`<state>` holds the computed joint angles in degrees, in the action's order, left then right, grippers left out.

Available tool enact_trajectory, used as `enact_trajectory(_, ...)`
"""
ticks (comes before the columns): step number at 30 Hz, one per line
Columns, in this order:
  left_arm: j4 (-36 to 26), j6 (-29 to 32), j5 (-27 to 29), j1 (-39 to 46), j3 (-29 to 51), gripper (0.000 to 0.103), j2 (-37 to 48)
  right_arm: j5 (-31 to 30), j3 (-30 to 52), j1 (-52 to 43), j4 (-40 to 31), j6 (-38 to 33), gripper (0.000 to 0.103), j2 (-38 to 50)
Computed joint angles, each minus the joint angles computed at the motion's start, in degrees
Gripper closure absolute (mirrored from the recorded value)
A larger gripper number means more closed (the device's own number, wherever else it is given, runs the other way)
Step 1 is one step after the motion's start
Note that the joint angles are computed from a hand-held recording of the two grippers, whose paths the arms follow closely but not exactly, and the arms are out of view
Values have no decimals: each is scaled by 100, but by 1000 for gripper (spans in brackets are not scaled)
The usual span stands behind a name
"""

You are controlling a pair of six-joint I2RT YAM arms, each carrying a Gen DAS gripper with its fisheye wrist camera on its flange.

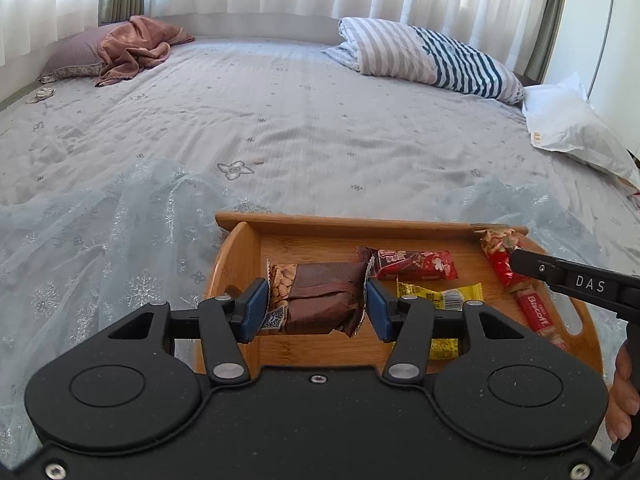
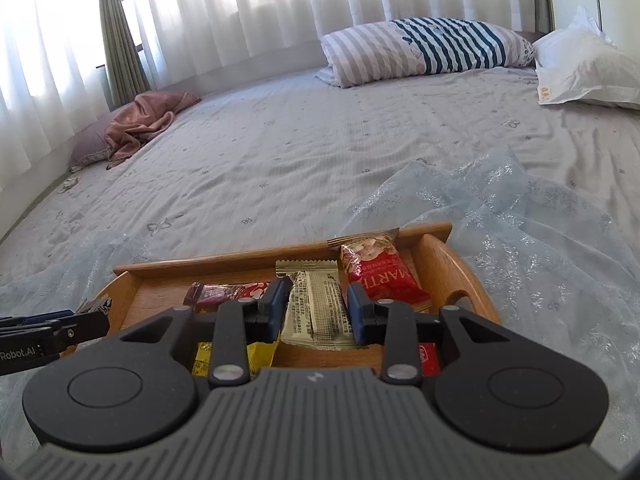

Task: Organize snacks
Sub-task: 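Carry both packs to the tray and open both tools to release them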

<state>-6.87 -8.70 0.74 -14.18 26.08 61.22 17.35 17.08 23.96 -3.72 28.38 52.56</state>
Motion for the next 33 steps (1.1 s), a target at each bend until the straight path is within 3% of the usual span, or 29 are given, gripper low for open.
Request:
enact_trajectory(6, 664, -45, -182, -18, 543, 53, 1540, -151, 430, -198, 553, 4, 64, 1299)
enact_trajectory(10, 888, -58, -172, 9, 771, 53, 2069, 75, 596, -103, 809, 28, 64, 1817)
enact_trajectory(20, 1192, 7, -233, -9, 1011, 53, 2652, 216, 769, -101, 1299, 3, 64, 2608)
enact_trajectory(33, 1475, 76, -358, -67, 1048, 53, 2946, 197, 817, -123, 1530, -8, 63, 2929)
